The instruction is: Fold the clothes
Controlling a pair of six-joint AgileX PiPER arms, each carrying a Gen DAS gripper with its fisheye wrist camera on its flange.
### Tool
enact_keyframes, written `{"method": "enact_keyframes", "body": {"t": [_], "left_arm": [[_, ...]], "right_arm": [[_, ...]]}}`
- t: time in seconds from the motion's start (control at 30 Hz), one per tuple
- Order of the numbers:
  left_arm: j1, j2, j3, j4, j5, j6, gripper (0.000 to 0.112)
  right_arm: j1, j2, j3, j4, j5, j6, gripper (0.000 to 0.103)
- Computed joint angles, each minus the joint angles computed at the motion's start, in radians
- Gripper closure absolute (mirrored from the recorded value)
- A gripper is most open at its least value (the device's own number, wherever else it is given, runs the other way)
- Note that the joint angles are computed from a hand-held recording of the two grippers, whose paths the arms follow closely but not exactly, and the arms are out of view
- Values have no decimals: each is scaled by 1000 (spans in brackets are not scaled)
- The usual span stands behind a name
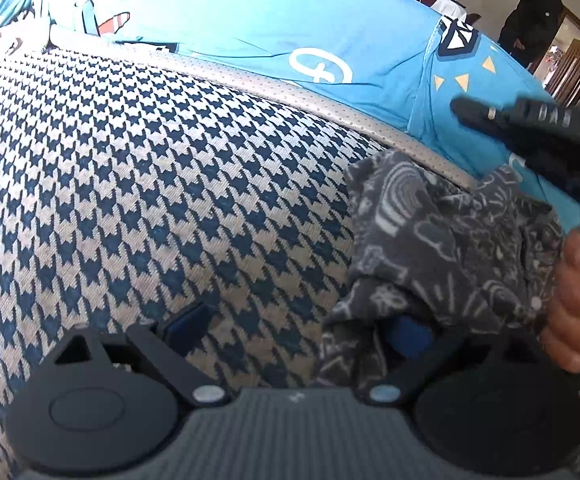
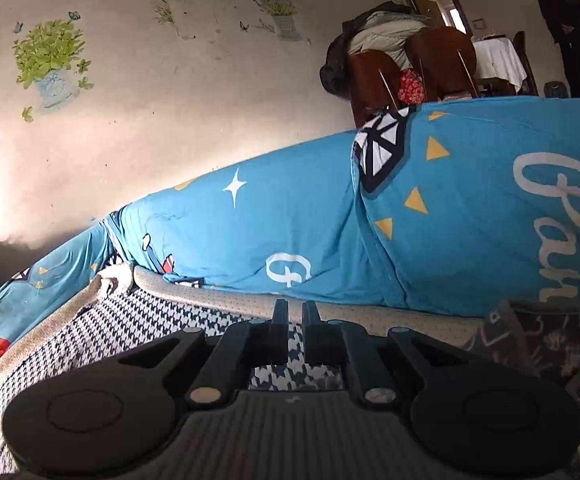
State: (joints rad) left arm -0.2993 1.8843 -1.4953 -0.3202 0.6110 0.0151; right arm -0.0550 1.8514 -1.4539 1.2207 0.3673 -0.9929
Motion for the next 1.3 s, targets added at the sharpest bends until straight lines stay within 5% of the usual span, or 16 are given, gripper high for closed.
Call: {"method": "enact_keyframes", "body": {"t": [0.13,0.2,0.4,0.5,0.83,1.03,1.17,1.2,1.3], "left_arm": [[25,-23,31,-36,10,60,15],[47,-47,63,-1,-1,56,15],[83,-96,131,-45,-7,92,15],[82,-102,127,-32,12,78,15],[61,-80,78,50,40,-23,15],[49,-81,81,88,30,-53,15],[44,-81,83,97,25,-58,15],[43,-81,83,100,24,-60,15],[39,-81,84,110,20,-66,15]], "right_arm": [[-37,34,-24,-38,134,26,88],[-47,48,-29,-37,175,38,74],[-53,104,-84,-90,328,77,72],[-12,129,-112,-250,331,180,71],[6,112,-83,-222,292,155,69],[9,108,-73,-119,287,82,48],[49,127,-86,-178,253,108,53],[61,132,-91,-214,237,135,68],[83,145,-97,-261,197,163,88]]}}
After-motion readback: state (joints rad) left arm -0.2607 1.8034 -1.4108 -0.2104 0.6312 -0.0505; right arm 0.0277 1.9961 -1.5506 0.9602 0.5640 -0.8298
